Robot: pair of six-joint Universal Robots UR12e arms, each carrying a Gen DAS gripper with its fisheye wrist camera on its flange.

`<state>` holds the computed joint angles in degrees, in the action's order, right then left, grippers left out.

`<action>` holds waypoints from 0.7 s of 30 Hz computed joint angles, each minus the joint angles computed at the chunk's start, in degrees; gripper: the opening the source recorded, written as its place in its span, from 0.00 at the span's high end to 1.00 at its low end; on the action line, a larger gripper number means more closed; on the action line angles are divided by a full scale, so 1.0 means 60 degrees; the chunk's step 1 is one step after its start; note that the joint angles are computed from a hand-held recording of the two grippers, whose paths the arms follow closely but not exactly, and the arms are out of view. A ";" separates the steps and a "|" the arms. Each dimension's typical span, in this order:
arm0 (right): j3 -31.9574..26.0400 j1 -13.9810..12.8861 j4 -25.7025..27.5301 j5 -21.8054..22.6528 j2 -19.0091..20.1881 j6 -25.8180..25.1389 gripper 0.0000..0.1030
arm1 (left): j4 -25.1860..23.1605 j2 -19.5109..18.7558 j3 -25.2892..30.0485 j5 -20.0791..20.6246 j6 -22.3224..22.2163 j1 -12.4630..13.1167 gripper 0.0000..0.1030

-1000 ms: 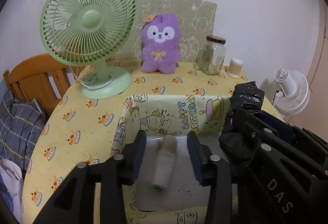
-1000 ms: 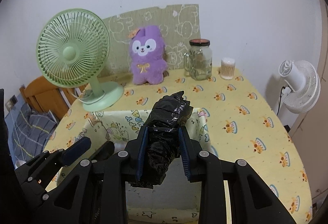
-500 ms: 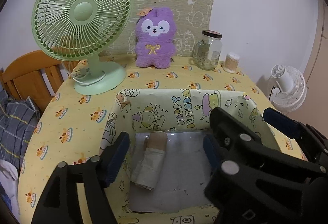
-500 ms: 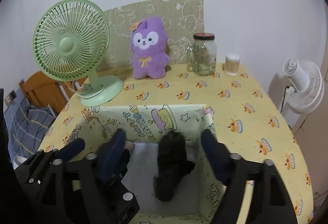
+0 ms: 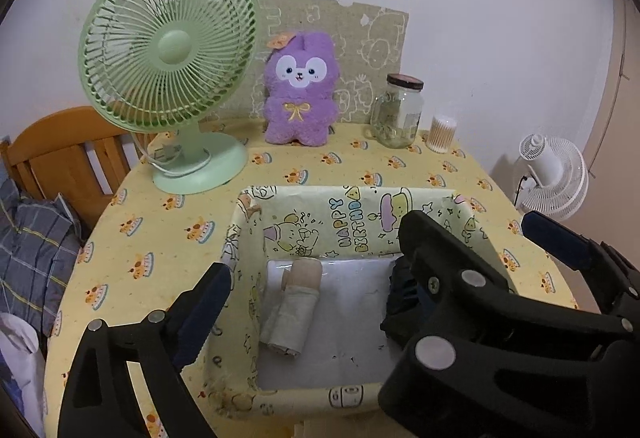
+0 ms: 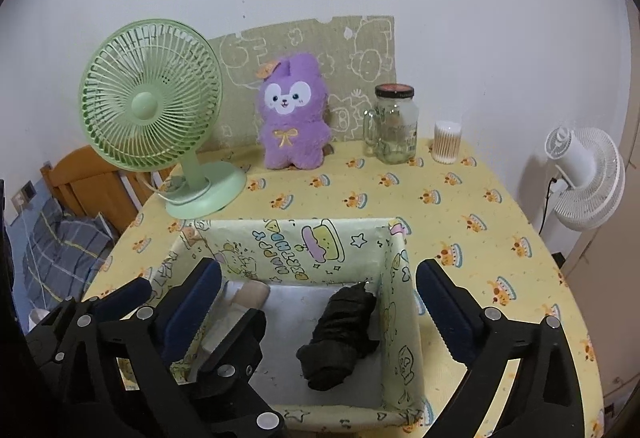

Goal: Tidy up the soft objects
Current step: 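Lower both items into the box and open both tools, then withdraw both tools from the box back toward the remaining pile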

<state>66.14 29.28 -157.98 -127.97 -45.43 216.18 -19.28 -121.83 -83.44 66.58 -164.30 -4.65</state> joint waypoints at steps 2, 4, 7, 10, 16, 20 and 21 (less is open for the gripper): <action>0.0031 0.0050 -0.0077 -0.0121 -0.0039 -0.0041 0.03 | 0.0096 0.0069 -0.0084 -0.0046 -0.0031 0.0024 0.05; 0.0061 0.0105 -0.0169 -0.0242 -0.0066 -0.0076 0.03 | 0.0211 0.0163 -0.0190 -0.0093 -0.0085 0.0053 0.04; 0.0118 0.0195 -0.0285 -0.0423 -0.0126 -0.0130 0.03 | 0.0432 0.0288 -0.0355 -0.0109 -0.0118 0.0084 0.04; 0.0208 0.0291 -0.0432 -0.0606 -0.0206 -0.0198 0.03 | 0.0671 0.0449 -0.0554 -0.0193 -0.0105 0.0130 0.04; 0.0395 0.0483 -0.0619 -0.0904 -0.0373 -0.0256 0.03 | 0.1034 0.0766 -0.0947 -0.0295 -0.0089 0.0204 0.04; 0.0553 0.0603 -0.0834 -0.1068 -0.0490 -0.0297 0.03 | 0.1272 0.0980 -0.1213 -0.0370 -0.0070 0.0261 0.04; 0.0585 0.0620 -0.0862 -0.1094 -0.0515 -0.0315 0.03 | 0.1340 0.1028 -0.1278 -0.0391 -0.0071 0.0273 0.04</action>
